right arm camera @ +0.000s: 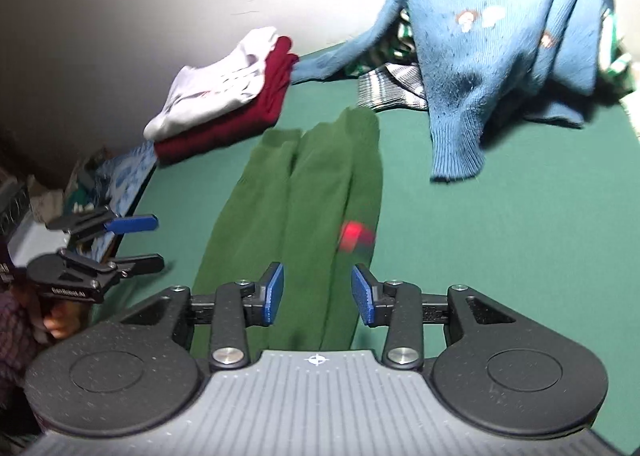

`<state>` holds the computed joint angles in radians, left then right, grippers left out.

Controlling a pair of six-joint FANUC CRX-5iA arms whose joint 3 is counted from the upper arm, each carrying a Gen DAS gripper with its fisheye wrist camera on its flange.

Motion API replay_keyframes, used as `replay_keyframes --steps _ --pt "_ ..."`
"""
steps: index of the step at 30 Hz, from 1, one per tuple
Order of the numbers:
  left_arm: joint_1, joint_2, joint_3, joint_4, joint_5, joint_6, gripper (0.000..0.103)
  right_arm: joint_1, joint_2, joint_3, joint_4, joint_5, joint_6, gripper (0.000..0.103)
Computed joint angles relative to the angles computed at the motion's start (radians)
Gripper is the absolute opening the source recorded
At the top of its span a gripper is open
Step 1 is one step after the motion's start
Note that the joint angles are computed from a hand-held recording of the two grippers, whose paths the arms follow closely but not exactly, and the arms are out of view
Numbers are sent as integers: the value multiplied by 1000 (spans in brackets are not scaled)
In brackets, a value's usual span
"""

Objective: Fold clothes

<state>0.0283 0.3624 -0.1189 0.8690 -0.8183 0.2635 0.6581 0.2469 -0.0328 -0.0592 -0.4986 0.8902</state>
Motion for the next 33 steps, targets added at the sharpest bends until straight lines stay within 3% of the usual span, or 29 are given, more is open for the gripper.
replay_keyframes --steps 5,13,20,22,23,28,33 --pt "-33 115 120 -68 22 71 67 -109 120 139 -280 -9 304 42" --pt "-56 244 249 -61 17 130 81 -226 240 303 -601 -91 637 45" --pt "-69 298 292 16 20 71 85 -298 319 414 -775 -169 802 43" --pt "-73 323 324 17 7 75 100 -315 344 449 -813 -196 839 42" --pt "-75 336 341 16 -1 78 102 -320 355 465 -825 -206 852 41" --pt "-84 368 360 84 2 18 102 -338 409 539 -869 -238 895 41" --pt "-73 419 415 141 -74 12 100 -358 460 606 -929 -277 935 41"
